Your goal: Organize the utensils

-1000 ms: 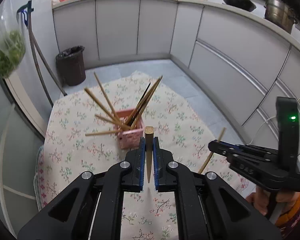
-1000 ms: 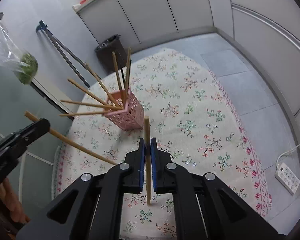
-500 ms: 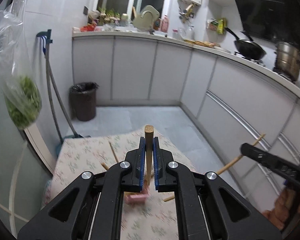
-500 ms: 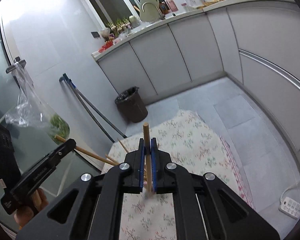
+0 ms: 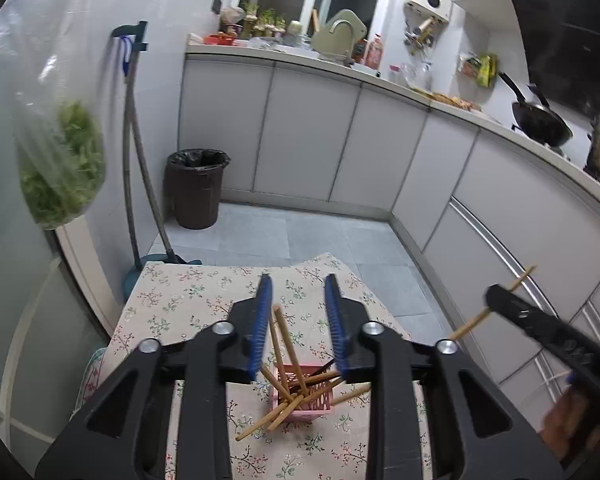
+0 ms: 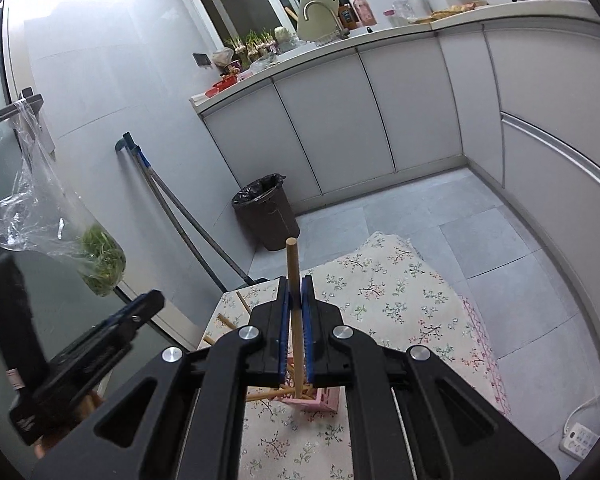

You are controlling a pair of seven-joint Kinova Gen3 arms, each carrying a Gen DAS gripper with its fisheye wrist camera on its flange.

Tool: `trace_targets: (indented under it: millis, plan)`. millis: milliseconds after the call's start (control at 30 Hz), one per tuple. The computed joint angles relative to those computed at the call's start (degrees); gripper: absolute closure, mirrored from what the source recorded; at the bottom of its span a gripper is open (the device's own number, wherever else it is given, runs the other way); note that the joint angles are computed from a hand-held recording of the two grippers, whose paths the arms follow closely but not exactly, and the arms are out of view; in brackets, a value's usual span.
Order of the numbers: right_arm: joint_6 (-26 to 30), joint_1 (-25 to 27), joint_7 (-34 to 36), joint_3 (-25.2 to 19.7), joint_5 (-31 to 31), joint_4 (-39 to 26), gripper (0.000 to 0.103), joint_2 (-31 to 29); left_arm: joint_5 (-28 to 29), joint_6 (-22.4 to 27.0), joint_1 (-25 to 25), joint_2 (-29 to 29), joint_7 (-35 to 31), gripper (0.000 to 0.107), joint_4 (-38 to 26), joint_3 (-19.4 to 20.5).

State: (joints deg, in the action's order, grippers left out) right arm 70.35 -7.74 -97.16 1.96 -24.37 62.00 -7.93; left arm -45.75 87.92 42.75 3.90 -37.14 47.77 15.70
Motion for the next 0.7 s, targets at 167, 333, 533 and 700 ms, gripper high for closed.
trace_targets:
  millis: [167,333,533,700]
  plan:
    - [-3.93,-1.63,-3.65,-4.35,5.73,1.24,0.097,1.35,-0.75,1.51,0.04,-0.30,-0.19,0.080,-0.08,-0.04]
    - [-7.14,-3.96,-5.83,-7.69,10.46,3.17,0.094,3.26,-3.19,3.02,-0.16,-0.39,1.51,0.078,1.01,0.42]
    - [-7.80,-5.72,-9.26,-9.66,19.40,5.76,0.075,0.29,-13.23,4.77,4.67,-1.35,8.60,0.032,4.93,2.10]
    - [-7.24,-4.70,-11.48,-12.07,27.87,8.27,0.068,-4.50,-20.46,10.55,9.80,1.97,8.90,0.022,2.14,4.47]
